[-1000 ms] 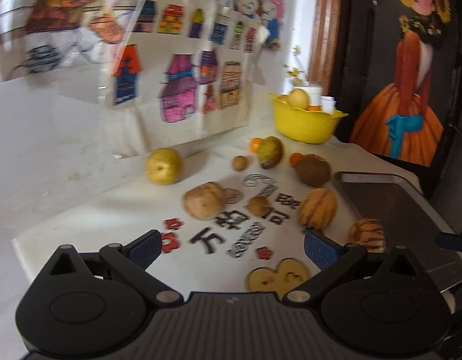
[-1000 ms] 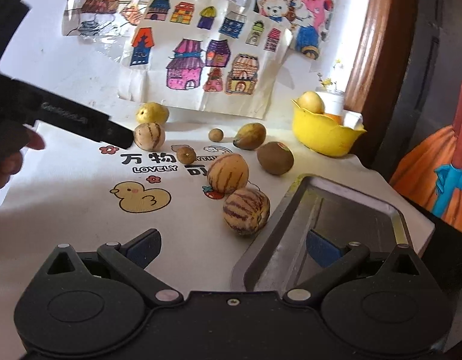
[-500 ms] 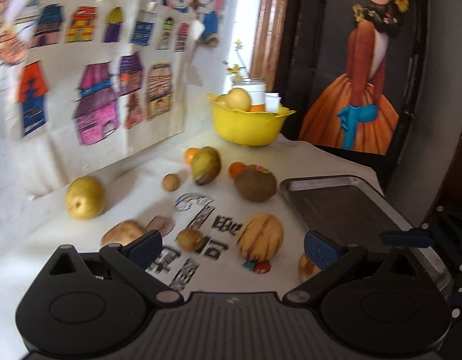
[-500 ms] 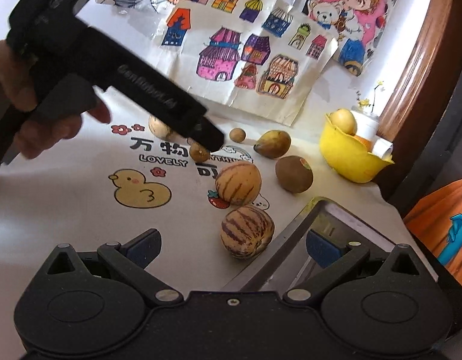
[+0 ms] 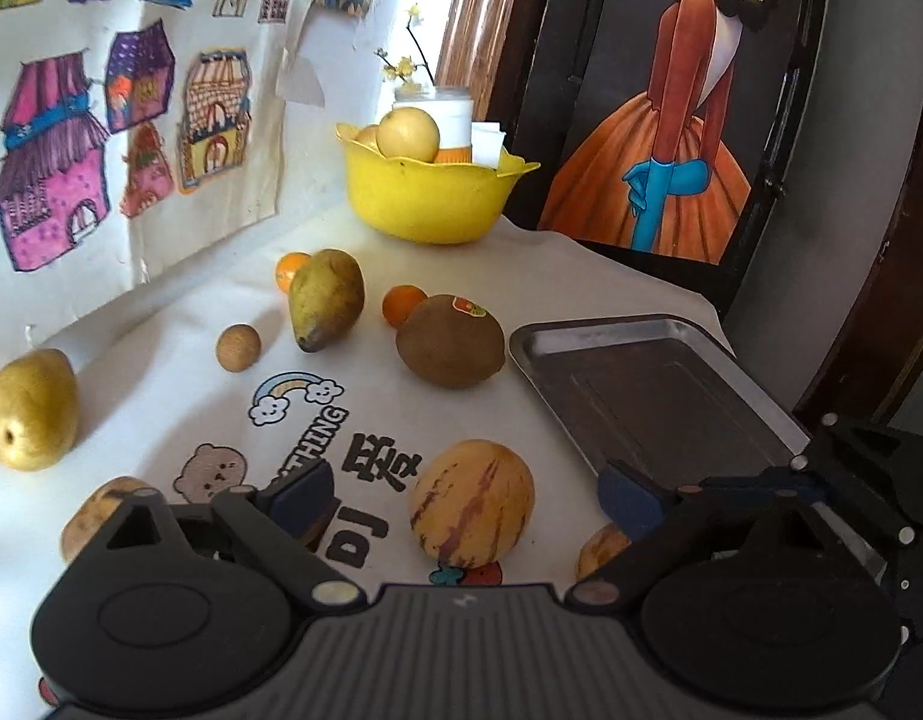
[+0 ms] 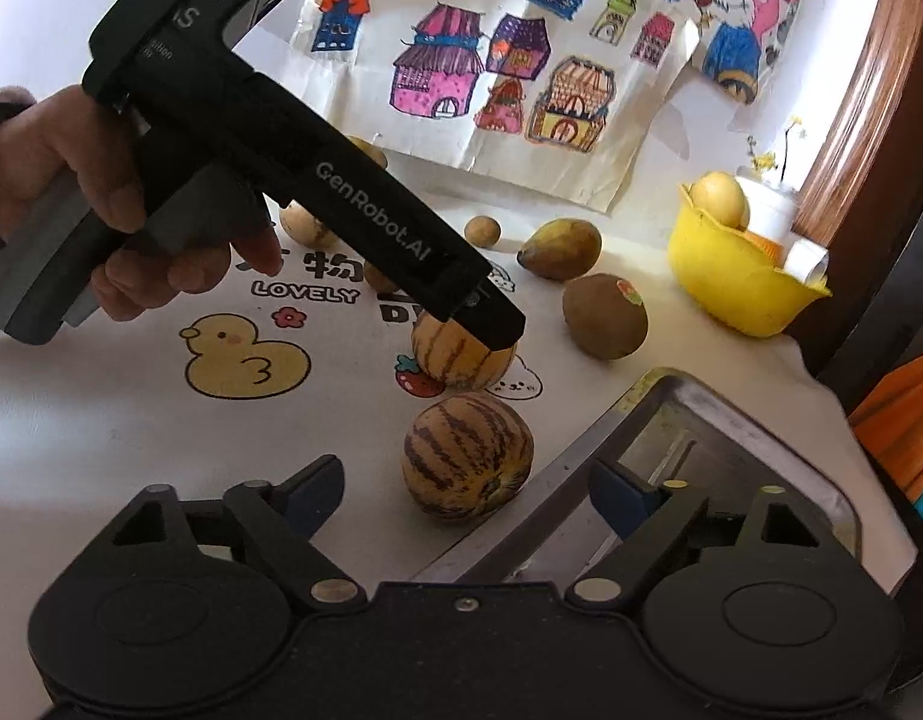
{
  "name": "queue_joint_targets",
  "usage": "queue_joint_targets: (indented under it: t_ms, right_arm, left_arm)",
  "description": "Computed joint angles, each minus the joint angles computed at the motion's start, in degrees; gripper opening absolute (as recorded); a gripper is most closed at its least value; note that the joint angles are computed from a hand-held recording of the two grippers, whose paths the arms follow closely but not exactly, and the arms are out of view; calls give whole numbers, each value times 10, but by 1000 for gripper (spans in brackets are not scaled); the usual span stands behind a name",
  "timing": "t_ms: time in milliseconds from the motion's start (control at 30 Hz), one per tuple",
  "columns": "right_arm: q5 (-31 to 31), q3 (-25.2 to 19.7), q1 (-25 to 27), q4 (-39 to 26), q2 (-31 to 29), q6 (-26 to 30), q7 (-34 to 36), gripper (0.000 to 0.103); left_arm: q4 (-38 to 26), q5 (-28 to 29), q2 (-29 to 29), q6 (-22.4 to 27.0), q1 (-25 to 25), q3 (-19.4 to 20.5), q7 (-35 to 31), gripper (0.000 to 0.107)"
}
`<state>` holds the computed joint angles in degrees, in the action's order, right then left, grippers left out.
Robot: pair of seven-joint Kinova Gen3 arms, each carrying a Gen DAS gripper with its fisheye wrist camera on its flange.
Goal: Organize fruits
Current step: 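Grasp a pale striped pepino with the left tool while the right tool grasps another striped pepino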
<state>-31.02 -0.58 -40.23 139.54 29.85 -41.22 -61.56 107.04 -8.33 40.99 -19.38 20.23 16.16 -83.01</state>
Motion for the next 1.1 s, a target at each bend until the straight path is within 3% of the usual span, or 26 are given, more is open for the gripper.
queue_joint_targets:
  t_ms: [333, 500, 767, 833, 1100]
  right_arm:
    - [30, 11, 17, -26, 1, 47, 13, 64]
    - [15, 20, 3, -30, 5, 47, 32, 60]
    - [23, 15, 10, -35, 9, 47, 35, 58]
    - [22, 17, 7, -36, 11, 45, 37, 53]
    - [-22, 19, -34, -15, 31, -26, 63, 51]
  left_arm:
    - [-47, -42, 22, 69, -32, 40, -10, 68]
    - [-82, -36, 35, 129, -39, 57, -35, 60]
    - [-77, -11, 43, 123, -67, 87, -57, 55]
    - [-75, -5, 42, 122, -67, 87, -58, 54]
    - [-54, 23, 25, 106, -60, 74, -41, 54]
